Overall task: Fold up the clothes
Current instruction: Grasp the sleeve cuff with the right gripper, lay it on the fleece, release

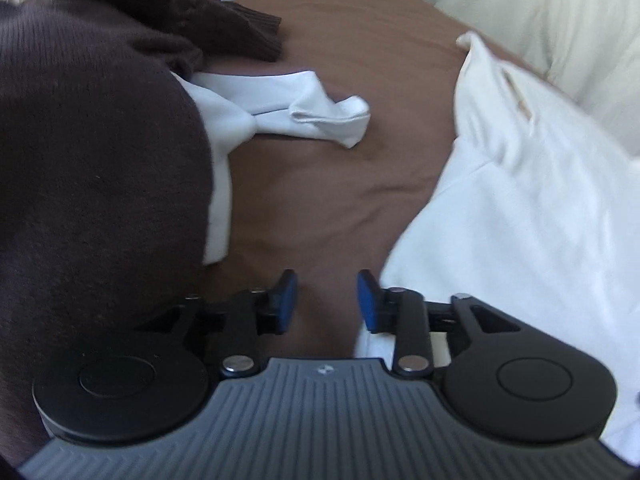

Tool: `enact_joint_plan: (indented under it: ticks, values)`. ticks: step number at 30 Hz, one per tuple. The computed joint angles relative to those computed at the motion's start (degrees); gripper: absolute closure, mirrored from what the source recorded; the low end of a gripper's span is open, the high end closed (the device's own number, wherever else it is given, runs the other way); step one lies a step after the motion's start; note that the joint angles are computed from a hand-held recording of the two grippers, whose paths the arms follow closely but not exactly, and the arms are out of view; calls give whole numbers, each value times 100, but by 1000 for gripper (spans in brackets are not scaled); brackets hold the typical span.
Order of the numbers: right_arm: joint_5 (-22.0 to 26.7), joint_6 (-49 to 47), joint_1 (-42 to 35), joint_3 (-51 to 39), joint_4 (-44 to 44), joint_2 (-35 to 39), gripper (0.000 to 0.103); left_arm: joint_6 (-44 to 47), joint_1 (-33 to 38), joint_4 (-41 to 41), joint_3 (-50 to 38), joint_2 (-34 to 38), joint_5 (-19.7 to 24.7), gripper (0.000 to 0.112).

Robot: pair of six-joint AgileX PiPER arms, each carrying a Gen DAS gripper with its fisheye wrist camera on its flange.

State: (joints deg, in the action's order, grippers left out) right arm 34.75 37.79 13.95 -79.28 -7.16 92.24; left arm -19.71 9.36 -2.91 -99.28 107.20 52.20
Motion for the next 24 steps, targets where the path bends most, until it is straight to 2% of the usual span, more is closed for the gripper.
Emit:
enact_joint_plan:
  ticks: [1, 4, 6, 8, 10, 12, 15, 16, 17, 19, 20, 21, 22, 24]
  values:
    - [-167, -90, -111, 54, 313, 8, 83, 97, 35, -127, 11, 2, -56, 76]
    - [-752, -626, -336, 432, 1282, -119, 72, 282, -53, -91, -26, 5, -116, 76]
    - [-883, -694, -359, 761, 1344, -324, 72, 428, -140, -74, 72, -93, -332, 76]
    - [-934, -437, -273, 780, 986, -337, 74, 584, -243, -58, 235, -244, -646, 75]
    - [-929, 89, -117, 707, 269, -349, 79, 749, -356, -35, 475, -456, -1075, 68]
    - [-982, 482, -12, 677, -238, -390, 79, 1112, -420, -315, 509, -504, -1165, 65]
    - [-470, 1074, 174, 306, -981, -231, 78, 1750, -488, -886, 446, -480, -1093, 58]
    - [-246, 1170, 238, 180, -1143, -169, 77, 1849, -541, -952, 299, -383, -872, 55]
    - [-18, 1248, 303, 48, -1293, -102, 74, 1778, -642, -824, -8, -161, -422, 53]
    - [519, 1575, 493, -235, -1814, 48, 52, 1573, -884, -356, -672, 359, 490, 49]
    - [859, 1868, 637, -371, -2243, 114, 43, 1542, -1008, -95, -857, 534, 723, 48]
    - [1163, 2013, 739, -499, -2521, 168, 42, 1540, -1108, 112, -960, 632, 838, 48]
    - [1239, 1971, 744, -517, -2569, 144, 42, 1524, -1162, 237, -944, 608, 782, 48]
    - [1264, 1800, 655, -544, -2485, 66, 41, 1358, -1189, 418, -754, 401, 468, 48]
